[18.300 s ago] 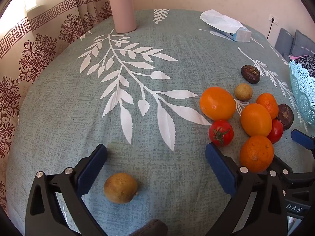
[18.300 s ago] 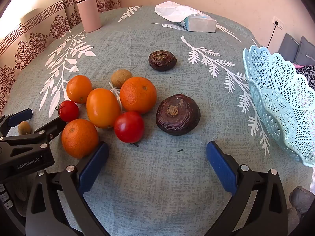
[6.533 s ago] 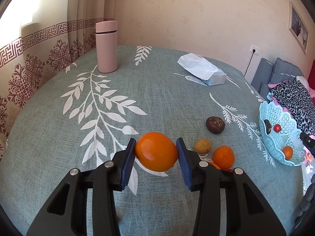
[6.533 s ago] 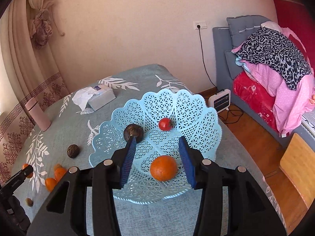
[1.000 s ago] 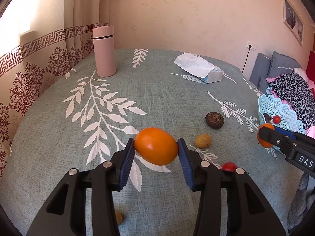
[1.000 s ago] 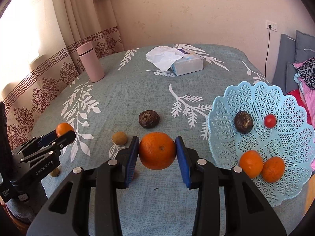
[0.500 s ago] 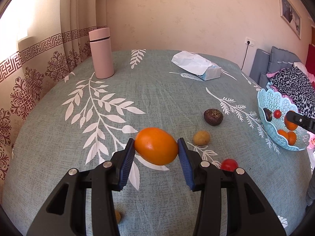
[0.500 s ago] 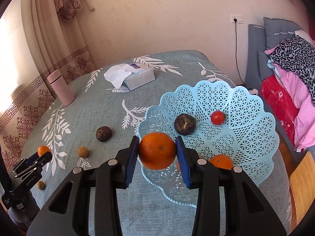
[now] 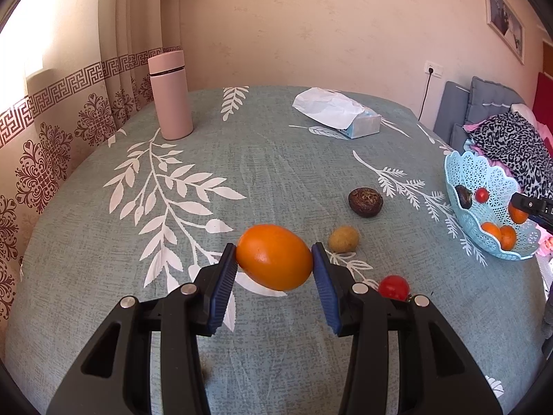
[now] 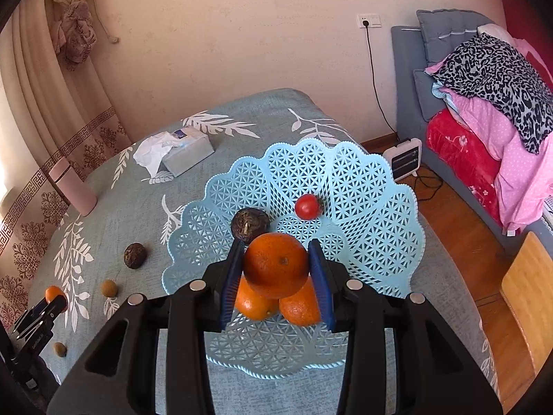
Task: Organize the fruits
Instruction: 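Release the orange into the basket with the right tool while the left tool holds its orange, then carry the held orange over the basket and open the left tool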
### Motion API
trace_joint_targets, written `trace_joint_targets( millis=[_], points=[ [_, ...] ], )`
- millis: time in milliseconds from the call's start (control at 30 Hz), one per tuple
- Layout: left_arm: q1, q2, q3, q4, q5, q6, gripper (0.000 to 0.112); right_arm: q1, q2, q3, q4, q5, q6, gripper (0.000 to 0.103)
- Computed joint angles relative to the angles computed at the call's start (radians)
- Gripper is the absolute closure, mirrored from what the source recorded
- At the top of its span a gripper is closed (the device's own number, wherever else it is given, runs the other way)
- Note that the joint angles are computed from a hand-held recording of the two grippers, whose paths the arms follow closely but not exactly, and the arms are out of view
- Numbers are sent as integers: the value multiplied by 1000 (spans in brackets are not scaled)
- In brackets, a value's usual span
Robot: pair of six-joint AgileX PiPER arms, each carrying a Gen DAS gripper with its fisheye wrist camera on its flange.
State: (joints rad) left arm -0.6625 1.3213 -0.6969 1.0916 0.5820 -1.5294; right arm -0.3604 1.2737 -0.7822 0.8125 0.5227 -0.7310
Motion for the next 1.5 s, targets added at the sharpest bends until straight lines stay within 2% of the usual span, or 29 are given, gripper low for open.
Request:
trace_joint_targets(
  millis=[133,167,233,400,500,567,800,867,933,1267,1500],
  points=[
    [-14,9,-13,-10,9,13,68,-53,23,-2,59,22,-55,62],
    [-16,13,-18,-13,11,17,68,-66,24,1,74,25,-70,56],
    [-27,21,-28,-18,17,24,68,-77,16,12,97,9,-88,51],
    [-46,43,-70,-47,18,65,68,-51,-26,63,110,-119,-112,51],
    [-67,64,-106,-61,26,90,68,-22,-55,111,157,-246,-156,43],
    [-82,80,-133,-71,28,110,68,-14,-68,135,225,-304,-218,41],
    [-110,161,-257,-155,-25,225,68,-27,-101,189,575,-363,-542,40],
    [-117,192,-296,-192,-48,269,68,-25,-111,202,702,-372,-665,33],
    [-129,227,-340,-220,-60,305,68,-18,-117,212,781,-380,-746,33],
    [-174,393,-555,-336,-80,474,68,-53,-121,221,832,-332,-790,33],
    [-174,488,-665,-476,-104,626,67,-87,-124,224,807,-292,-772,33]
  ],
)
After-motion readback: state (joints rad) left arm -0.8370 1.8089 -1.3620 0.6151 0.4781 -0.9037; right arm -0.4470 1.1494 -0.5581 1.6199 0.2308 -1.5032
